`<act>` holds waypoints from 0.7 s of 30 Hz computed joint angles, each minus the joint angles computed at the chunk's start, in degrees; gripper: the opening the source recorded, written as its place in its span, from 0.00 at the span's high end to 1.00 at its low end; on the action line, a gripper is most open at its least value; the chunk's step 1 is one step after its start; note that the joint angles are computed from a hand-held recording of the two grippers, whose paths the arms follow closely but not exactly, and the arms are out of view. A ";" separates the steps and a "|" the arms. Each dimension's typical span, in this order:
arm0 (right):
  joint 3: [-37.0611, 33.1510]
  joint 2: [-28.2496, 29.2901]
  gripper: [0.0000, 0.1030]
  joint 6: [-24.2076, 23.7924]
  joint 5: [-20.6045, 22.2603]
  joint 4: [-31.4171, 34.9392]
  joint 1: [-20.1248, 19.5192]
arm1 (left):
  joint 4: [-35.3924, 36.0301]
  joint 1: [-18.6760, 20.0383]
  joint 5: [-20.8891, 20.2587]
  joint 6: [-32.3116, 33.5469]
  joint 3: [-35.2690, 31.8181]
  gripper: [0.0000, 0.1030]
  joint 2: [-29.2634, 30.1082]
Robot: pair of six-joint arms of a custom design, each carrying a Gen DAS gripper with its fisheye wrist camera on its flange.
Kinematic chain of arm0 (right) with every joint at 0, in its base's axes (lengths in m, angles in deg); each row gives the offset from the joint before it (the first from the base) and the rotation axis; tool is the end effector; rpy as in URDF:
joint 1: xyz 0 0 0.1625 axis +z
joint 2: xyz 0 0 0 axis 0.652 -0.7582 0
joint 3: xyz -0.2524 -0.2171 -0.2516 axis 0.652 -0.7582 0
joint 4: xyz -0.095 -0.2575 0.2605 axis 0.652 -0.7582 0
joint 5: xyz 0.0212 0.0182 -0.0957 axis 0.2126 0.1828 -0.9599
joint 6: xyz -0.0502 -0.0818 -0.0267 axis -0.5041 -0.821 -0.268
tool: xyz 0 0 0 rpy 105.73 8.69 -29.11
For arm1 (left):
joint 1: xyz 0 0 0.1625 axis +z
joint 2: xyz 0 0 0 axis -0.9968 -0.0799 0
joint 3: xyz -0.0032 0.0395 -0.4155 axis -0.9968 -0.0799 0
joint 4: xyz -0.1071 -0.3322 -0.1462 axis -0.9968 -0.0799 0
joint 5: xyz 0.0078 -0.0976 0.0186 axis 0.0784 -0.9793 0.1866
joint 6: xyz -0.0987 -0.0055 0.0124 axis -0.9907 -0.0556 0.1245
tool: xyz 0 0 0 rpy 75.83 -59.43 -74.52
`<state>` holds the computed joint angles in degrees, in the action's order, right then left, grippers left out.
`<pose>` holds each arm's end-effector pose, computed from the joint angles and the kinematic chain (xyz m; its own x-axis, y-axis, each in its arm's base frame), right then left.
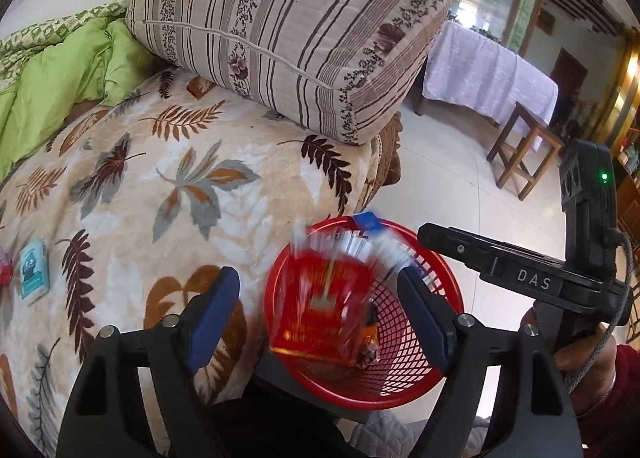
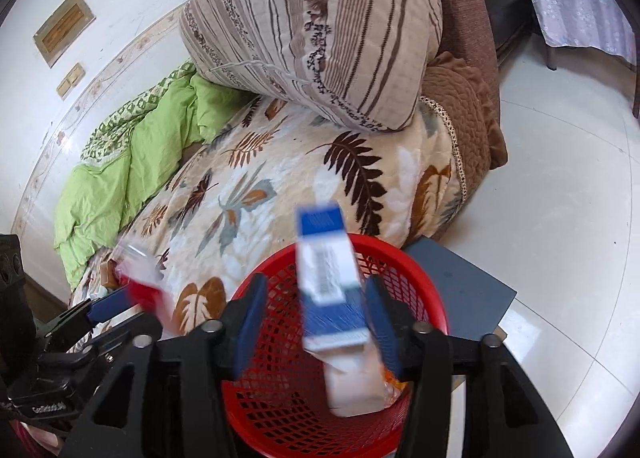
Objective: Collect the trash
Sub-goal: 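Carry both items over the red basket and open both tools to drop them, then grasp the white sock with the left tool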
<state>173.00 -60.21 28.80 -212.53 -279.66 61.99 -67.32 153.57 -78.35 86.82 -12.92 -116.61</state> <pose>0.1957 -0.6080 0.0595 -0.7794 0.6112 0.1380 0.0954 0.3335 -0.9379 -0.1600 -0.7778 0.1401 -0.3760 0.9176 -0.1290 0.9261 0.3768 -0.0189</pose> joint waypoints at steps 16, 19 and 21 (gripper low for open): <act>-15.12 6.01 0.43 -4.89 9.17 11.81 0.55 | 1.41 5.35 5.26 -5.65 -15.47 0.22 3.77; -21.23 8.54 0.43 -6.97 10.87 17.18 0.93 | 2.35 6.82 6.82 -7.06 -19.89 0.22 5.08; -25.94 10.51 0.43 -8.45 12.00 21.22 1.18 | 3.61 7.88 7.57 -8.22 -23.55 0.22 6.24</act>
<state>147.07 -49.70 20.34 -200.53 -258.44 63.17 -63.70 161.45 -70.78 78.60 -36.47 -110.36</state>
